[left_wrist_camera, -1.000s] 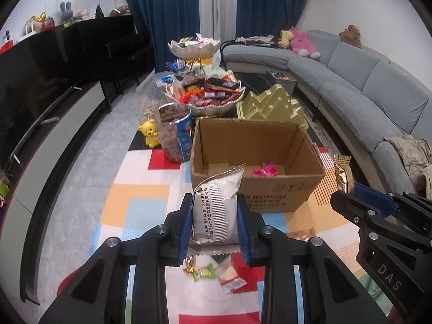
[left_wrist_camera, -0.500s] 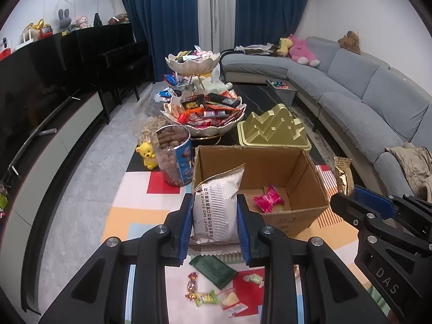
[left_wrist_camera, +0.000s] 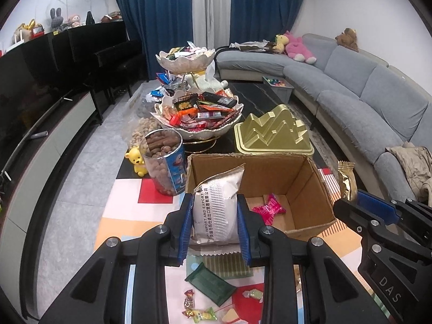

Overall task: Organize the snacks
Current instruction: 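Carry the clear packet with the left tool while the right carries the gold wrapper over the box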

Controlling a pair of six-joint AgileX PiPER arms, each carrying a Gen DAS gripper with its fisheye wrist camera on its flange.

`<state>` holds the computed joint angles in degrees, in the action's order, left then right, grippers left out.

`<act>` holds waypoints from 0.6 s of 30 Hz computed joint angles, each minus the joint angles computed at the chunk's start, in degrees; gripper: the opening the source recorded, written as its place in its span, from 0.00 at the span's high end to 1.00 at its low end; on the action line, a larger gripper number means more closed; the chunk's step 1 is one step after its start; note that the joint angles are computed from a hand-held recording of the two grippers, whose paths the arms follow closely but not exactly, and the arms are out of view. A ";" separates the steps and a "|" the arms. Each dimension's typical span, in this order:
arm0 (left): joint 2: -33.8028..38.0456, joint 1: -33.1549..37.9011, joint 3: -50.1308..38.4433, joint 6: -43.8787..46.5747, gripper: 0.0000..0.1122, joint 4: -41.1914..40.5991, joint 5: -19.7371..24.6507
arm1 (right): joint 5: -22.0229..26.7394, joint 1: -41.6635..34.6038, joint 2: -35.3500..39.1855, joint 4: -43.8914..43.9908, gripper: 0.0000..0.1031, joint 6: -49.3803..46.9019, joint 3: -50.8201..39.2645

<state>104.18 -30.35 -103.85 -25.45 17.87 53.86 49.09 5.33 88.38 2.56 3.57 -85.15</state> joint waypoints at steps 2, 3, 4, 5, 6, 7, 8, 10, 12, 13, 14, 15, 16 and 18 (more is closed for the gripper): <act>1.02 0.37 -1.37 0.43 0.73 -0.36 0.29 | -0.05 -0.28 0.90 0.08 0.75 -0.25 -0.75; 1.61 0.53 -2.08 0.60 0.73 -0.50 0.39 | -0.03 -0.39 1.33 0.15 0.75 -0.35 -1.15; 2.08 0.61 -2.64 0.71 0.73 -0.58 0.45 | 0.04 -0.48 1.76 0.17 0.75 -0.43 -1.57; 2.48 0.74 -3.04 0.84 0.73 -0.67 0.42 | 0.06 -0.51 2.11 0.15 0.75 -0.48 -1.89; 2.74 0.84 -3.35 0.93 0.73 -0.80 0.47 | 0.09 -0.63 2.61 0.19 0.75 -0.59 -2.34; 3.09 0.99 -3.74 1.03 0.73 -1.04 0.51 | 0.06 -0.72 3.09 0.26 0.75 -0.65 -2.71; 3.73 1.22 -4.52 1.34 0.73 -1.35 0.65 | 0.08 -0.77 3.54 0.33 0.75 -0.66 -3.08; 4.91 1.53 -5.73 1.61 0.73 -1.64 0.85 | -0.05 -0.81 4.38 0.37 0.75 -0.70 -3.56; 5.89 1.94 -6.74 2.13 0.73 -2.21 0.96 | -0.04 -0.81 5.19 0.34 0.75 -0.74 -4.17; 6.33 2.11 -7.11 2.25 0.73 -2.36 0.95 | -0.05 -0.80 5.65 0.30 0.75 -0.76 -4.47; 6.78 2.29 -7.52 2.43 0.73 -2.54 0.97 | 0.00 -0.77 6.10 0.25 0.75 -0.73 -4.81; 7.25 2.52 -7.89 2.65 0.73 -2.94 0.95 | 0.09 -0.78 6.70 0.23 0.75 -0.82 -5.24; 7.65 2.68 -8.31 2.83 0.73 -3.25 1.04 | 0.21 -0.82 7.08 0.30 0.75 -0.88 -5.56; 8.48 2.99 -8.98 3.17 0.73 -3.83 1.02 | 0.51 -0.84 8.01 0.47 0.75 -1.03 -6.40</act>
<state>112.66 -27.36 -112.83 -22.28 14.03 54.87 49.60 4.49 96.39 3.03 2.54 -91.55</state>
